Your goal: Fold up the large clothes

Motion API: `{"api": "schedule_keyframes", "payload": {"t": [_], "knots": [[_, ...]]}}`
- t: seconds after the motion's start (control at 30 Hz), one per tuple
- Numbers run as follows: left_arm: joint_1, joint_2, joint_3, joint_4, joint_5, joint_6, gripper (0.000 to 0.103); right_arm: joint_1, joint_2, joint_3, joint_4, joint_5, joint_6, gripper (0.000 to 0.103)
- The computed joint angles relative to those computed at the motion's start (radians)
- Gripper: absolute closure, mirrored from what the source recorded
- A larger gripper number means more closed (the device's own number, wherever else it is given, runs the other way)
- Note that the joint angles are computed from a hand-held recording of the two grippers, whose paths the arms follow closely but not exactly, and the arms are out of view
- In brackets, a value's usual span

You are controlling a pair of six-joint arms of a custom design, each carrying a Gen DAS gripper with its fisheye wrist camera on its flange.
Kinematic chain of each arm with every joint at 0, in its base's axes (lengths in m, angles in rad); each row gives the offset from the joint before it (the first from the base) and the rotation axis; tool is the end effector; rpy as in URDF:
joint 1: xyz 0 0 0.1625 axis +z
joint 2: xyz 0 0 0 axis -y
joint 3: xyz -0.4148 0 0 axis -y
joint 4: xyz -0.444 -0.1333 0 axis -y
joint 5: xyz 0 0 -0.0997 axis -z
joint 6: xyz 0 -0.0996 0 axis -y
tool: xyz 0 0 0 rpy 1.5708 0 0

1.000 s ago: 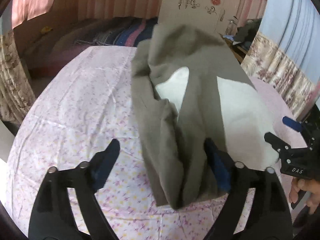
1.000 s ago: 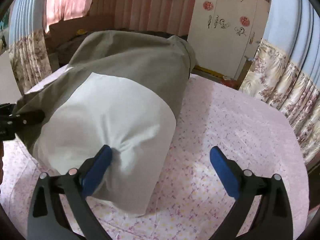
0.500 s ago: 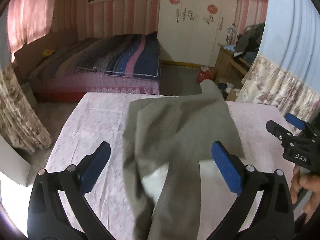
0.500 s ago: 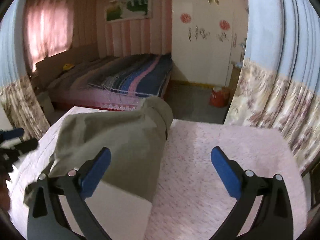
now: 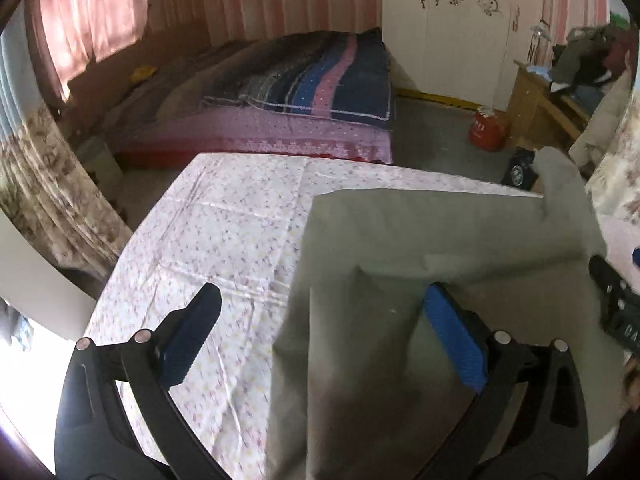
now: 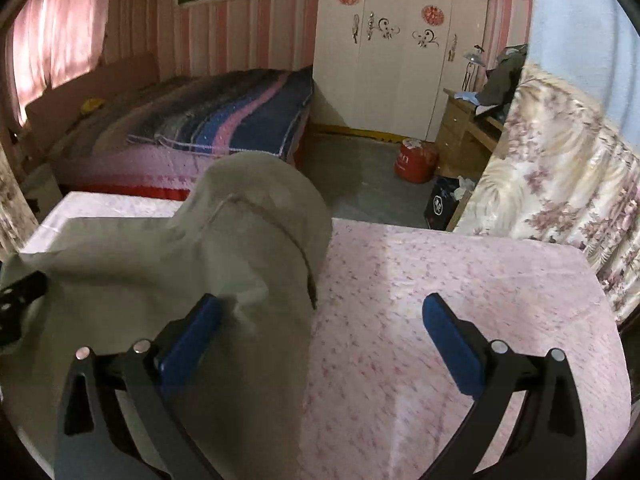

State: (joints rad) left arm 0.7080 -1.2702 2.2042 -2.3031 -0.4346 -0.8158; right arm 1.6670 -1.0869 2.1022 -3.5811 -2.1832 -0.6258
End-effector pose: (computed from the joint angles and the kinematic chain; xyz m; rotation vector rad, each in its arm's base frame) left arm -0.2162 -0.4795 0.1407 0.1851 2.0976 -0.8561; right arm 0.1285 -0.5399 0.1917 0.4131 -2.1367 0.9468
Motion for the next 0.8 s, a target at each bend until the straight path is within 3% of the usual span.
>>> {"api": "schedule_keyframes", "payload": {"t": [0.17, 0.27, 0.33, 0.47, 0.57, 0.67, 0.73, 0.8], "knots": [[0.054, 0.057, -0.005, -0.031, 0.025, 0.066, 0.003, -0.018, 0.06, -0.047, 0.051, 0.009, -0.01, 0.002], [0.094, 0.057, 0.007, -0.143, -0.015, 0.125, 0.003, -0.028, 0.086, -0.048, 0.028, 0.017, -0.003, 0.002], [0.106, 0.065, 0.014, -0.194, -0.021, 0.152, 0.003, -0.018, 0.11, -0.048, -0.03, -0.004, -0.046, 0.002], [0.108, 0.082, 0.011, -0.199, -0.003, 0.16, 0.003, -0.017, 0.115, -0.051, -0.019, -0.01, -0.045, 0.002], [0.113, 0.072, 0.014, -0.217, -0.03, 0.193, 0.003, 0.014, 0.065, -0.052, 0.1, -0.058, -0.032, 0.003], [0.092, 0.001, 0.02, -0.108, -0.059, 0.178, 0.003, 0.071, -0.024, 0.013, 0.067, -0.043, -0.034, 0.003], [0.045, -0.064, 0.054, -0.062, -0.047, 0.115, 0.003, 0.094, -0.104, 0.068, 0.102, 0.0, 0.042, 0.002], [-0.006, -0.138, 0.104, -0.069, -0.094, 0.075, 0.003, 0.109, -0.193, 0.144, 0.121, 0.04, 0.148, 0.002]]}}
